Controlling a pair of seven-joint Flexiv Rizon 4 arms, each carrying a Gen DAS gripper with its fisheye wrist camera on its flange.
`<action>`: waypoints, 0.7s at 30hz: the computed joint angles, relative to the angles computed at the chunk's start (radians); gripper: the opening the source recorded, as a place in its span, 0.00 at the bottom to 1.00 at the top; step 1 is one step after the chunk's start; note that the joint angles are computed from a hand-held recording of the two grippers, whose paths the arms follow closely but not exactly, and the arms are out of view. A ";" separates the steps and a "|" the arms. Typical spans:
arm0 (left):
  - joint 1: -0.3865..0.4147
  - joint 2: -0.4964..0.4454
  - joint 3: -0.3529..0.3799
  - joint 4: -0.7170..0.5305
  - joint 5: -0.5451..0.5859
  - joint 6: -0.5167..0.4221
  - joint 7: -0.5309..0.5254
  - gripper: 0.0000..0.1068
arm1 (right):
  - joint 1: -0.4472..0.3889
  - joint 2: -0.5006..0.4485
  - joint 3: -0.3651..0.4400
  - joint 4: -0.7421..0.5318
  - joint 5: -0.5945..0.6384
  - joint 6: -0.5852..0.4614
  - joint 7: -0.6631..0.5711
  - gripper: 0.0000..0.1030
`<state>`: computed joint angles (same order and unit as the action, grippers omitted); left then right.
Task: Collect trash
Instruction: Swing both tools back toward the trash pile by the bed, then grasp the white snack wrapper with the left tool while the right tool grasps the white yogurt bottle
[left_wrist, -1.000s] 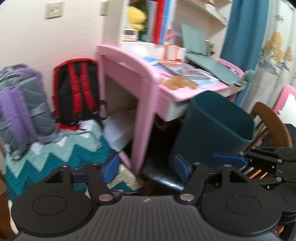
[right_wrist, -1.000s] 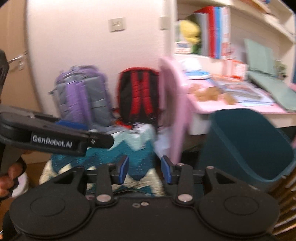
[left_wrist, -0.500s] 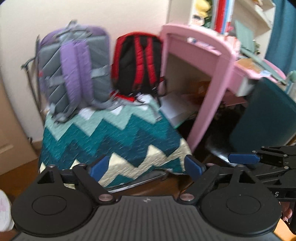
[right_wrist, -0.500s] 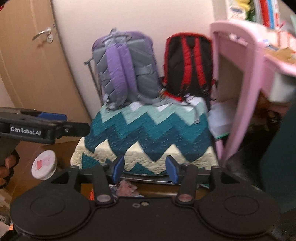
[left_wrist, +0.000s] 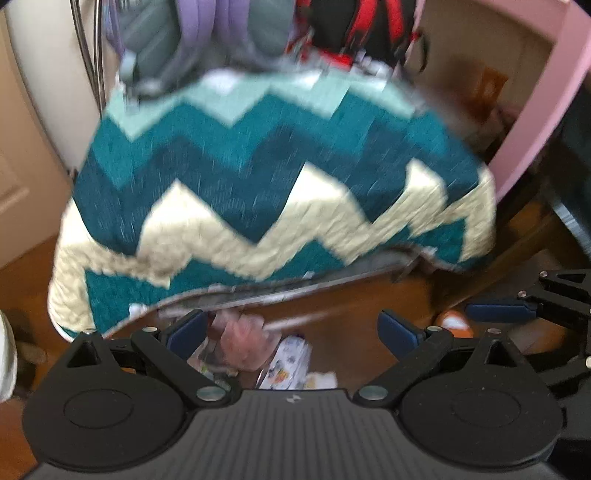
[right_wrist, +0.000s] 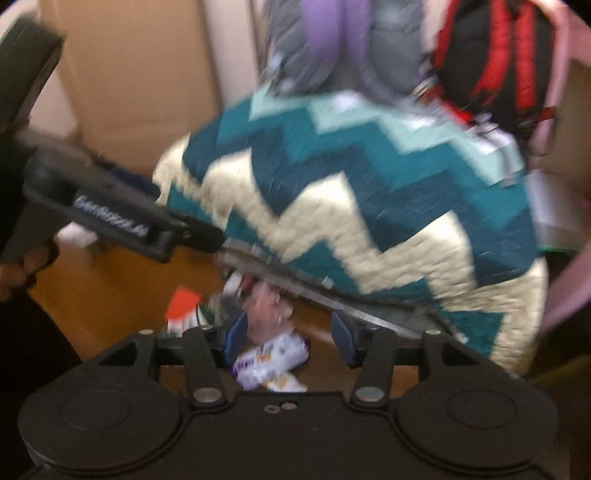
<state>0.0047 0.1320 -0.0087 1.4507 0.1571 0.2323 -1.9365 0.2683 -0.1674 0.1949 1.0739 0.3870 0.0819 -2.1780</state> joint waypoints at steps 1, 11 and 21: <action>0.002 -0.005 0.010 0.029 -0.007 0.007 0.003 0.93 | 0.006 -0.011 0.005 0.010 -0.004 -0.006 -0.014 0.49; 0.032 -0.115 0.056 0.206 -0.084 0.060 0.096 0.93 | 0.055 -0.090 0.033 0.221 -0.097 0.103 -0.080 0.49; 0.049 -0.263 0.071 0.313 -0.231 0.140 0.144 0.93 | 0.088 -0.132 0.062 0.439 -0.234 0.253 -0.314 0.49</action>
<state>0.0534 -0.1309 0.0619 1.7635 -0.0734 0.3726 -1.7922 0.3566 -0.2991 0.2567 1.5133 0.1530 0.3351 -2.4923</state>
